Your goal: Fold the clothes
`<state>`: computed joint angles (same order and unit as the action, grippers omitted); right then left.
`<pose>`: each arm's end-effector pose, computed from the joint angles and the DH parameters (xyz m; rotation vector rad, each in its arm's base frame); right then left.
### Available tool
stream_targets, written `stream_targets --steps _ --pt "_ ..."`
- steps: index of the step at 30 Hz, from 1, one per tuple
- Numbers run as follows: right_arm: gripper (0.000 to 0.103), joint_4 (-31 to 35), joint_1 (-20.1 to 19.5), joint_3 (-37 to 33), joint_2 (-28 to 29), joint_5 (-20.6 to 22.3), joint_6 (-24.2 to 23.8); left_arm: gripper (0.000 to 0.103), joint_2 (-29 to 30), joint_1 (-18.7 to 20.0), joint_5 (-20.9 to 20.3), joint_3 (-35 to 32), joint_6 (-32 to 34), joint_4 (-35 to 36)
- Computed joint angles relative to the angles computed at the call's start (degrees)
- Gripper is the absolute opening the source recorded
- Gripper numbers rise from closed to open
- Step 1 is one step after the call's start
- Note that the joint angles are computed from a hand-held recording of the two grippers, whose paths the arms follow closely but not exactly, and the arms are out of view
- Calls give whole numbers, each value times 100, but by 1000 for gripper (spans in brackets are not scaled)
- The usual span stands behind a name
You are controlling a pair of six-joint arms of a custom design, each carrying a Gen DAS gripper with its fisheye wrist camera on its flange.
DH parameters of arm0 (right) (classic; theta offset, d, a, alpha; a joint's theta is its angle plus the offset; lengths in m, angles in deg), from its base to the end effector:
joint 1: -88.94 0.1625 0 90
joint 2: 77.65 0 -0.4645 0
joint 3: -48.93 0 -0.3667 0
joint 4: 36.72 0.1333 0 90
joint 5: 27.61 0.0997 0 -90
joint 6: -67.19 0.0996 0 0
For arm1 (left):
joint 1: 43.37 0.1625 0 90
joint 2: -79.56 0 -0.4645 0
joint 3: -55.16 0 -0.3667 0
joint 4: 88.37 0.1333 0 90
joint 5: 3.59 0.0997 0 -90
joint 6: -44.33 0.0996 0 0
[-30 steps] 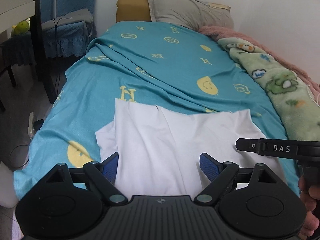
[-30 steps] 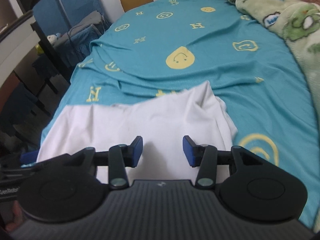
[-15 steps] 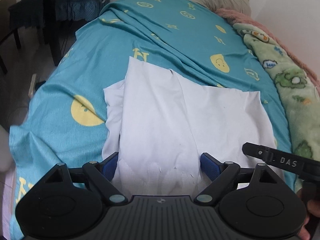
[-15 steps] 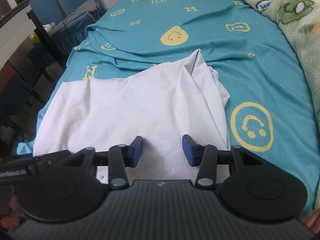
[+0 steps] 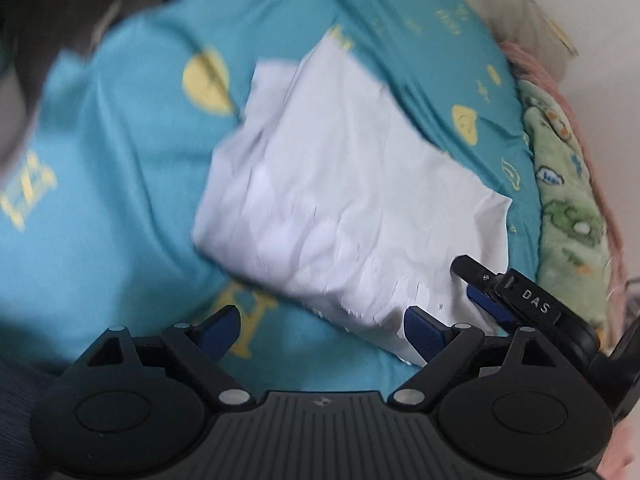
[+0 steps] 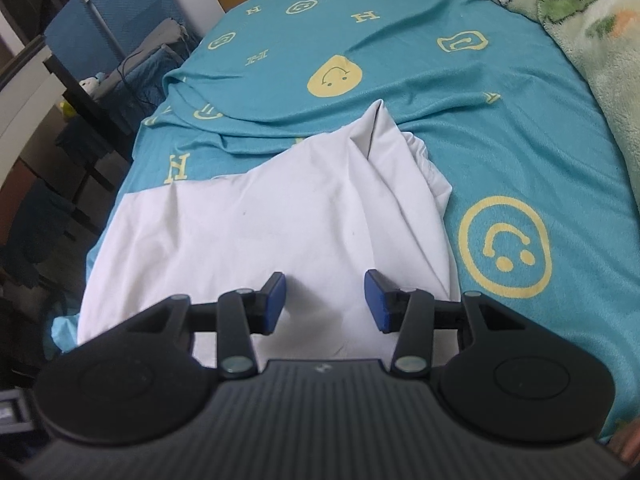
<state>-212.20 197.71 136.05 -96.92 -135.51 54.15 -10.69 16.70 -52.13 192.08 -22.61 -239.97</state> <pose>0.3226 -0.6302 -0.0840 0.7043 -2.7220 0.4575 -0.0095 -0.4159 0.3138 -0.9753 2.4958 -0.9905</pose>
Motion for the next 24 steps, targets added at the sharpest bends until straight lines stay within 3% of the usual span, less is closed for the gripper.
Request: stream_targets --steps 3,7,11,12,13,14,15,17,18,19,20,21,22,24 --pt "46 0 -12 10 -11 27 13 90 169 367 -327 160 -187 -857" --pt "46 -70 -16 40 -5 20 -59 88 291 109 557 529 -326 -2069" --pt "45 -100 -13 51 5 6 -55 84 613 457 123 680 254 -3367" --pt "45 -103 -14 57 1 12 -42 81 699 491 79 741 407 -3727" --pt "45 -105 -15 63 -2 18 -29 64 718 466 143 783 402 -3848" --pt "46 -102 -17 68 -8 27 -9 54 720 435 190 820 379 -3900" --pt "46 -42 -27 66 -37 67 80 52 725 405 236 857 361 -3963" --pt "47 129 -43 59 -136 164 428 36 762 335 275 966 483 -4310" --pt "50 169 -56 93 -215 251 634 33 781 292 296 1009 564 -4482" --pt "51 173 -96 169 -319 476 831 29 804 246 325 1055 673 -4668" --pt "60 158 -167 295 -445 941 1008 27 825 208 337 1087 772 -4824" --pt "80 138 -248 416 -561 1438 1169 26 877 188 320 1130 864 -5073" --pt "90 175 -328 532 -659 1971 1270 24 926 167 302 1169 952 -5310" --pt "96 193 -422 749 -777 2737 1539 24 932 172 259 1166 1047 -5541"
